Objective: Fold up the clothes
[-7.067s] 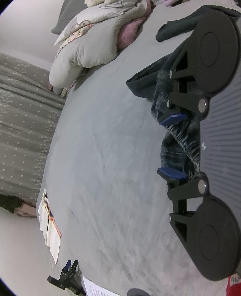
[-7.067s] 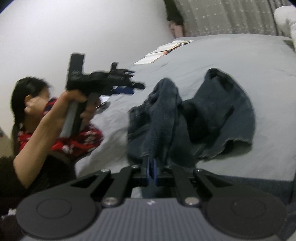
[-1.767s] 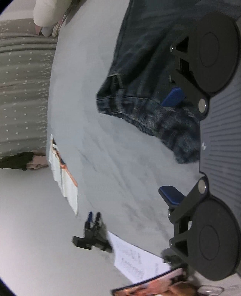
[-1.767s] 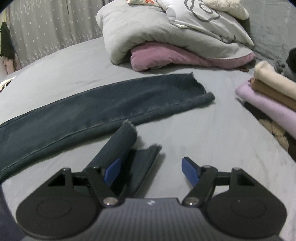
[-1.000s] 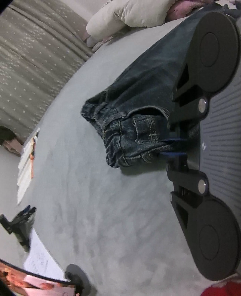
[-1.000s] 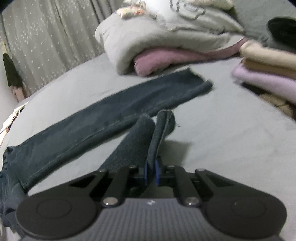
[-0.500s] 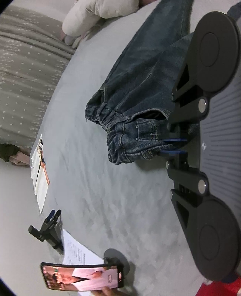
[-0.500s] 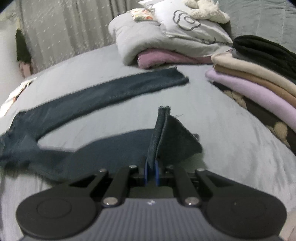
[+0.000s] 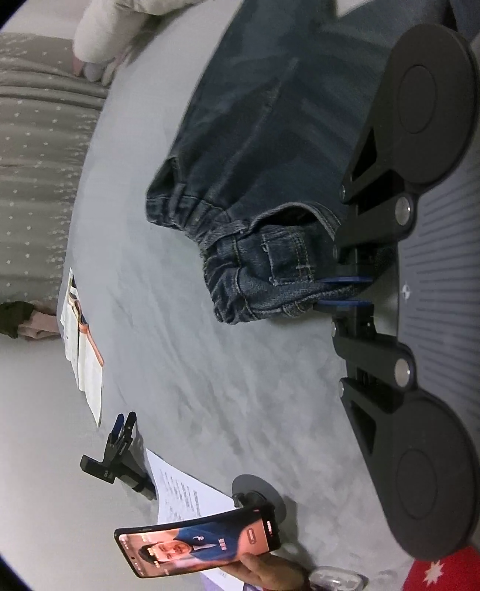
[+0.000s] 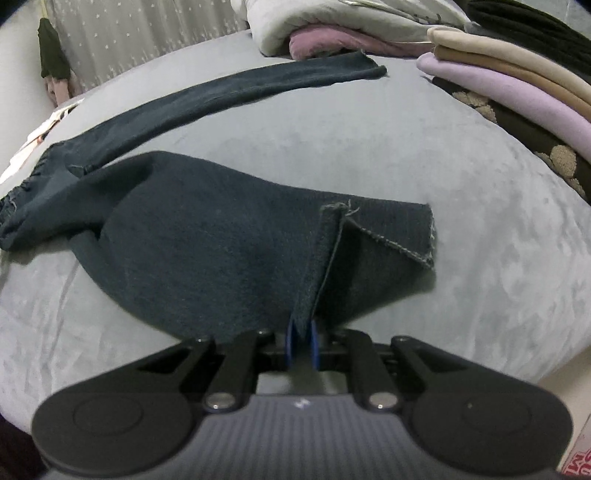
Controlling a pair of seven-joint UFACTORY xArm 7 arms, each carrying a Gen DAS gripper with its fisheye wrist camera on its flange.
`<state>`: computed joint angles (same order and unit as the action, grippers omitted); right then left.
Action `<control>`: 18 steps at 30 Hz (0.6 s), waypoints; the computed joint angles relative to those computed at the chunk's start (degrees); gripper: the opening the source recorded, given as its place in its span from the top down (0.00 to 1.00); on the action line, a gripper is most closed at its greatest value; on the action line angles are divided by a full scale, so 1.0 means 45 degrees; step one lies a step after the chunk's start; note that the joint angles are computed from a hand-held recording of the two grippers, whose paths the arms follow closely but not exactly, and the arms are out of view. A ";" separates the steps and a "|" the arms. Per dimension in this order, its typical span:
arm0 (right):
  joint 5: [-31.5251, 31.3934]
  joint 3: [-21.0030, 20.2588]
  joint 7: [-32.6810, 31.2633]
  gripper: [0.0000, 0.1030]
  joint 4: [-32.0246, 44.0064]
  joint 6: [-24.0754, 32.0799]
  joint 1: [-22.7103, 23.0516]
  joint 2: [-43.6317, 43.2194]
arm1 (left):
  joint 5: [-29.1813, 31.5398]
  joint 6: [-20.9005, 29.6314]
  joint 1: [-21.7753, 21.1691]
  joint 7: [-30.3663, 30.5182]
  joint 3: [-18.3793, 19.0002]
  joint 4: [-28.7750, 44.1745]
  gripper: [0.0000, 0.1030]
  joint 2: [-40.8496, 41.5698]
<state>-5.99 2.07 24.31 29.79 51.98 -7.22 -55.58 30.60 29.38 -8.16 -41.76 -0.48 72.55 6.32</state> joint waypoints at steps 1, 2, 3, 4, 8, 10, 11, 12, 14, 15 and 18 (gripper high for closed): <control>-0.0022 0.0046 0.0017 0.91 -0.0010 0.0003 0.0001 0.0000 | 0.0328 -0.0040 -0.0051 -0.0164 0.0034 -0.0098 0.92 0.0025; -0.0026 0.0047 0.0010 0.90 0.0014 0.0041 0.0015 -0.0017 | 0.0654 -0.0174 -0.0086 -0.0334 0.0071 -0.0228 0.92 0.0022; 0.0011 -0.0014 -0.0007 0.84 0.0051 0.0106 0.0032 -0.0051 | 0.0990 -0.0316 -0.0116 -0.0515 0.0108 -0.0358 0.91 0.0018; 0.0054 -0.0094 -0.0034 0.74 0.0103 0.0210 0.0038 -0.0103 | 0.1207 -0.0399 -0.0135 -0.0609 0.0119 -0.0418 0.91 0.0011; 0.0286 -0.0634 -0.0181 0.57 0.0275 0.0760 -0.0167 -0.0817 | 0.2466 -0.0411 -0.0249 -0.0409 0.0083 -0.0566 0.82 -0.0228; 0.0241 -0.0979 -0.0325 0.53 0.0442 0.0857 -0.0497 -0.1136 | 0.2534 -0.0234 -0.0245 -0.0190 -0.0035 -0.0533 0.79 -0.0431; 0.0149 -0.1054 -0.0407 0.51 0.0522 0.0854 -0.0674 -0.1176 | 0.2487 -0.0224 -0.0239 -0.0072 -0.0109 -0.0571 0.77 -0.0572; 0.0080 -0.1110 -0.0482 0.51 0.0591 0.0846 -0.0823 -0.1195 | 0.2163 -0.0460 -0.0174 0.0323 -0.0189 -0.0707 0.66 -0.0733; -0.0086 -0.1177 -0.0651 0.47 0.0709 0.0785 -0.1080 -0.1133 | 0.0893 -0.1075 -0.0041 0.1613 -0.0380 -0.1083 0.51 -0.1089; -0.0144 -0.1285 -0.0805 0.47 0.0780 0.0712 -0.1157 -0.1003 | 0.0383 -0.1287 -0.0031 0.2171 -0.0483 -0.1270 0.48 -0.1278; -0.0066 -0.1654 -0.1375 0.45 0.0894 0.0438 -0.1159 -0.0587 | -0.0915 -0.1929 -0.0097 0.3799 -0.0757 -0.1782 0.43 -0.1771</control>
<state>-6.29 -5.37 18.13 33.81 53.95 -12.43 -58.22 26.49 20.71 -8.60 -24.66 -3.88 64.53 -1.65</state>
